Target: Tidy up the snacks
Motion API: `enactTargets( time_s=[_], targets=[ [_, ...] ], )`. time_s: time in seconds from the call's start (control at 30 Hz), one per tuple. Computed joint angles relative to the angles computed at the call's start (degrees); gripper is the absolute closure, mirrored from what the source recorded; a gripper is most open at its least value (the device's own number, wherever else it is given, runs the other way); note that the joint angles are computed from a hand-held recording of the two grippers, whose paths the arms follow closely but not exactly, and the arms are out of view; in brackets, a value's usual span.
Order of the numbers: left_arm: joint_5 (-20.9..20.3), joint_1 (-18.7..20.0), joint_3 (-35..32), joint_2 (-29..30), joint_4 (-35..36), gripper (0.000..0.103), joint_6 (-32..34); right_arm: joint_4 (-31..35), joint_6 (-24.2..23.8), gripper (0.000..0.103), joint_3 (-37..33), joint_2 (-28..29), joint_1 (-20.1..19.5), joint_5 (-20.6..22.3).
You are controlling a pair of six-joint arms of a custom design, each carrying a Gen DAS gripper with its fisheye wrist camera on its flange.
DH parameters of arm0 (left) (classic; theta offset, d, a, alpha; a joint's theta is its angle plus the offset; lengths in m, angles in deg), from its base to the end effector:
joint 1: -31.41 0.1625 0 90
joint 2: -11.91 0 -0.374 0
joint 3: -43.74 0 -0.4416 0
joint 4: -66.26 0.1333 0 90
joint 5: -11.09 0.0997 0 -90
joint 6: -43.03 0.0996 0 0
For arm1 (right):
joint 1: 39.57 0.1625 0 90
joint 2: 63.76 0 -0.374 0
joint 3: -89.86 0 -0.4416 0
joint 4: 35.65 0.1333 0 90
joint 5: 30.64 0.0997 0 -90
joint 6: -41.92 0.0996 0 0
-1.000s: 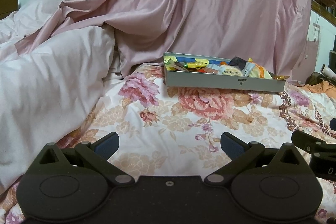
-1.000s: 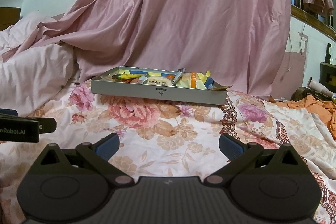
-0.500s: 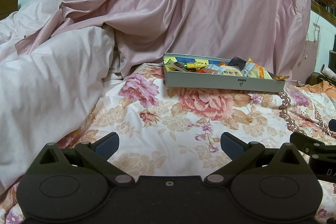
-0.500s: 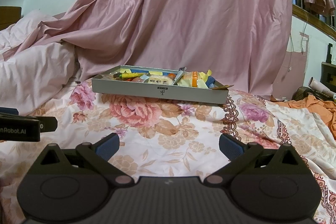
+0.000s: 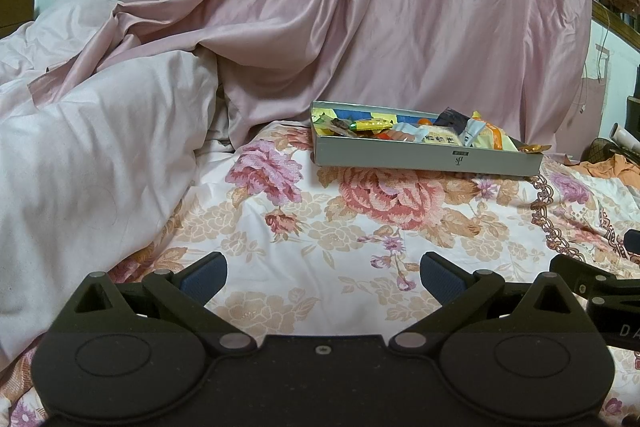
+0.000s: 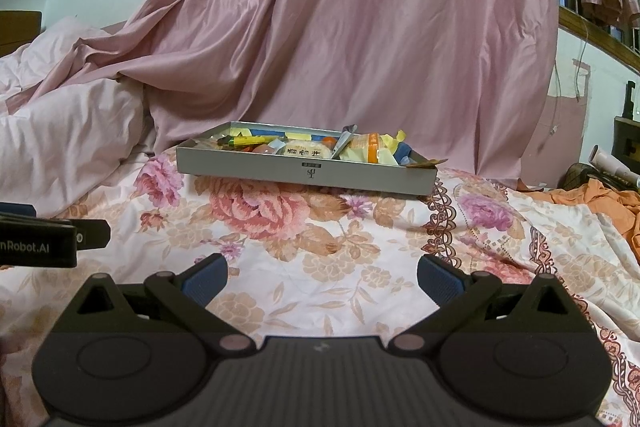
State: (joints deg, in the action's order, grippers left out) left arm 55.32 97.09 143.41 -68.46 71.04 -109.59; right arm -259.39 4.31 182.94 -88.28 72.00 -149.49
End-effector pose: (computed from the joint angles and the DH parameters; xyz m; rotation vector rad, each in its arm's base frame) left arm -0.0203 -0.5418 0.2659 0.3818 2.0512 -1.2817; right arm 0.3082 -0.5478 -0.0395 0.7673 -2.0795 1.3061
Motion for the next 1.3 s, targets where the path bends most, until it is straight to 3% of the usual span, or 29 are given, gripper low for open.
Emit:
enactTargets(
  time_s=[0.87, 1.13, 1.3],
  targets=[
    [-0.26, -0.02, 0.01, 0.03, 0.06, 0.001, 0.62, 0.71, 0.35, 0.0, 0.22, -0.31, -0.04, -0.01],
    [-7.88, -1.85, 0.58, 0.45, -5.94, 0.001, 7.93, 0.88, 0.42, 0.0, 0.26, -0.28, -0.04, -0.19],
    [-9.16, -2.29, 1.06, 0.04, -8.38, 0.001, 11.06, 0.89, 0.44, 0.0, 0.28, -0.22, 0.02, -0.38]
  ],
)
